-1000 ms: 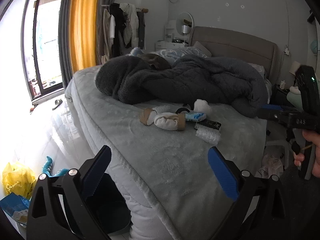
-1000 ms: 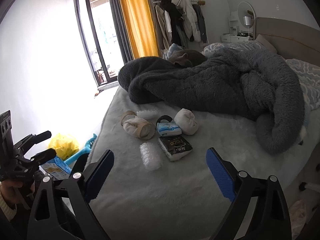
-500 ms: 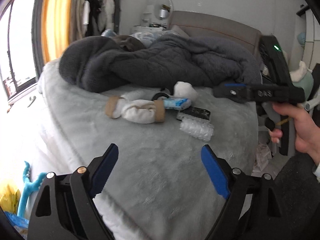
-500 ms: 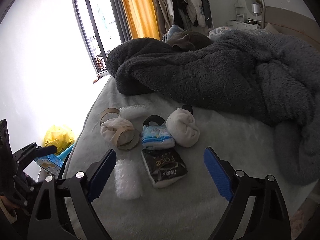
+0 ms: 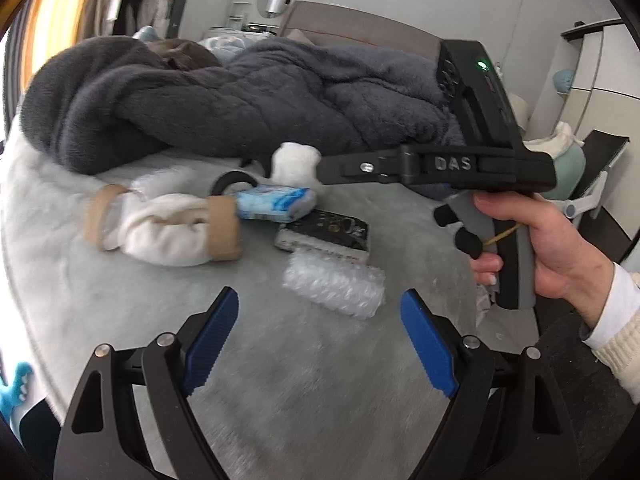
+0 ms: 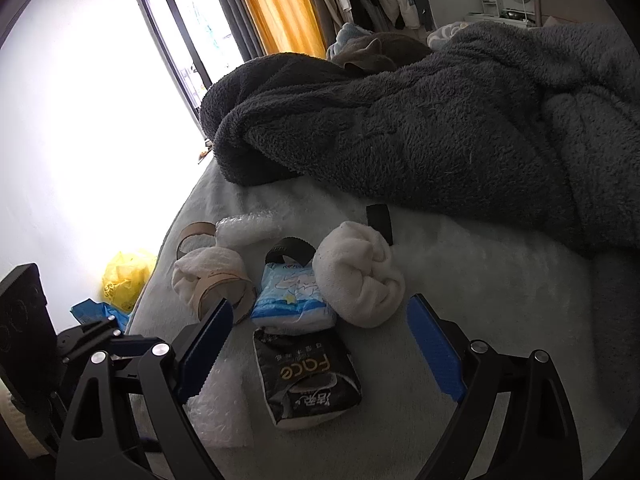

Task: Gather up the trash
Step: 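Reach the left tool to the bubble-wrap roll and close on it, then carry the bubble wrap to the bin with the left tool while the right tool grasps the white cloth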

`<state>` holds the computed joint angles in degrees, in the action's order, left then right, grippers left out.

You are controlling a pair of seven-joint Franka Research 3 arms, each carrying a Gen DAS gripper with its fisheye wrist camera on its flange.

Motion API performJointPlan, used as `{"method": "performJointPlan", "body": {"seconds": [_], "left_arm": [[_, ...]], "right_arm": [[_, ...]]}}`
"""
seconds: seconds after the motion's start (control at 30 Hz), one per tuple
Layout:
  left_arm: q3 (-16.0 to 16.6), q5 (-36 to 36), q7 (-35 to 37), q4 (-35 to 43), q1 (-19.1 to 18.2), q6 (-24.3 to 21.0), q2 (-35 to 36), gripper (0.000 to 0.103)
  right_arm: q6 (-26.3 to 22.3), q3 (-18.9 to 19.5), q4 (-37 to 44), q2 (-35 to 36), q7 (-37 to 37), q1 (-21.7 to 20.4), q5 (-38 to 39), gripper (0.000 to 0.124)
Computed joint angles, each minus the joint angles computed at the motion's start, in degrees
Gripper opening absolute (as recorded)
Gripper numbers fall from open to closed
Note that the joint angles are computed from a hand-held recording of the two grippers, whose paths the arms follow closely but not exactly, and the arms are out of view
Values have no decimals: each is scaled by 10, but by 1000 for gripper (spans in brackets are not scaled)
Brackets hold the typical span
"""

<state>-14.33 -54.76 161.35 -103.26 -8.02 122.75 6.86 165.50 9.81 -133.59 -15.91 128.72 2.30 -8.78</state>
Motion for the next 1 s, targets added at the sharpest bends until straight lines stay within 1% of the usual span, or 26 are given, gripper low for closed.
{"method": "performJointPlan", "body": {"seconds": [0.1,0.2,0.23,0.27,0.3,0.33,0.37,0.47,0.5,0.57,0.67,0.73,0.83,0.9,1.0], "left_arm": [[-6,6,3,9,-6,-5,11,85],[-11,18,-7,16,-10,-4,22,85],[-13,22,-11,18,-11,0,25,85],[-14,25,-14,19,-12,3,27,82],[-16,29,-18,21,-13,7,30,78],[-17,37,-26,21,-15,15,32,76],[-19,40,-30,21,-16,19,33,71],[-21,54,-46,33,-13,11,44,65],[-22,56,-49,34,-11,9,44,63],[-23,56,-54,36,-8,4,44,61],[-23,39,-37,29,1,-3,30,59],[-19,19,-30,30,7,-8,25,59],[-13,-4,-32,33,10,0,20,59],[-8,-11,-34,32,12,17,16,59],[-1,0,-41,27,12,52,8,59]], "right_arm": [[18,-20,-2,10,-31,18,32,90],[23,-24,5,20,-47,21,48,89],[19,-20,10,25,-44,16,43,85],[15,-17,14,29,-38,11,37,80],[10,-16,19,34,-32,7,33,77],[6,-16,24,39,-23,4,29,75],[5,-17,27,43,-17,4,26,74],[-9,-23,37,52,-1,5,17,69],[-15,-23,42,56,8,3,10,66],[-33,-21,52,60,38,-1,-17,53],[-51,-23,60,58,70,0,-51,45],[-70,-21,68,56,86,0,-77,42],[-95,-19,77,53,113,2,-109,37],[-107,-16,87,50,137,2,-134,37],[-107,-13,105,51,161,5,-164,36]]}}
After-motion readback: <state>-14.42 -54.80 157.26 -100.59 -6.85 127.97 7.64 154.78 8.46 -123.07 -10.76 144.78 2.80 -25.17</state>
